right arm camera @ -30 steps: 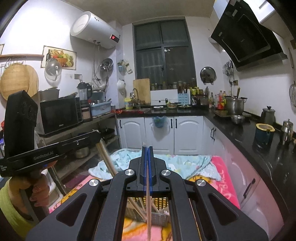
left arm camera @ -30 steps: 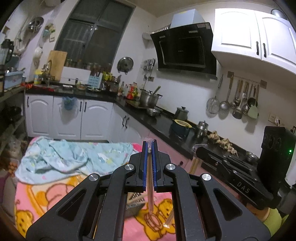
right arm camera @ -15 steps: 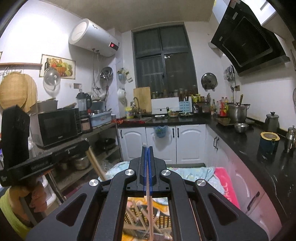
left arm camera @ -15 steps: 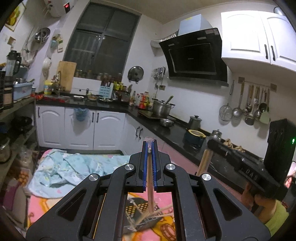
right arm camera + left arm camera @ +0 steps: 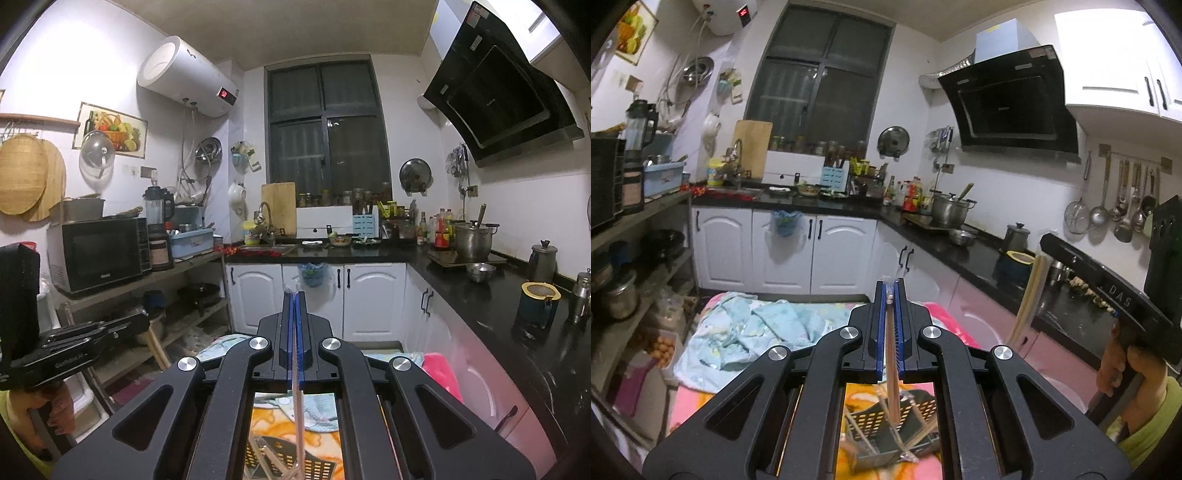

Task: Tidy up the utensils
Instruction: 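Lower the held chopsticks into the caddy with both tools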

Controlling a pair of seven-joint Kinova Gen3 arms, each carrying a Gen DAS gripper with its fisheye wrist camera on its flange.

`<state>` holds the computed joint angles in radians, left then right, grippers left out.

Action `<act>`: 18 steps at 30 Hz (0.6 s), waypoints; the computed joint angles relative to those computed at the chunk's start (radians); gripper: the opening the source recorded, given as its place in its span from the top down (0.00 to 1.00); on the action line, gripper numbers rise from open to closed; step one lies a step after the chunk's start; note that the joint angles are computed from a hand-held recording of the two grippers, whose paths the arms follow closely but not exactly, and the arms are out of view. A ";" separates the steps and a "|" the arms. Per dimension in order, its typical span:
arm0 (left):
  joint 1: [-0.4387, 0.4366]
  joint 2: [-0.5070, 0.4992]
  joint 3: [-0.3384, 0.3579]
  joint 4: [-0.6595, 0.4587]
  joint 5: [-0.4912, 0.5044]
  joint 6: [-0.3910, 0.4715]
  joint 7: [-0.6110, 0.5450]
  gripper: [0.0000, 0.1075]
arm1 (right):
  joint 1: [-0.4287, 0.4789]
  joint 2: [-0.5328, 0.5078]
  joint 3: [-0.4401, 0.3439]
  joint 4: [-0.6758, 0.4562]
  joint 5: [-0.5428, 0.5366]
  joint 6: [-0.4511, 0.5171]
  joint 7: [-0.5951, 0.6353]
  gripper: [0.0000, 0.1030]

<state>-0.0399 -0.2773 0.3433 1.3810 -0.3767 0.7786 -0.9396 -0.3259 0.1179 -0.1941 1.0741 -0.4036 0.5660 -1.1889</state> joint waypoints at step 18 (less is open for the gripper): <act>0.007 0.025 0.002 0.123 -0.060 -0.042 0.074 0.98 | -0.059 0.087 0.010 -0.008 0.179 -0.047 -0.122 0.98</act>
<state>-0.0324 -0.2526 0.3457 1.5037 -0.4366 0.7362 -0.8656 -0.3849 0.2051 -0.1843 1.0664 -0.2250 0.5185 -1.3113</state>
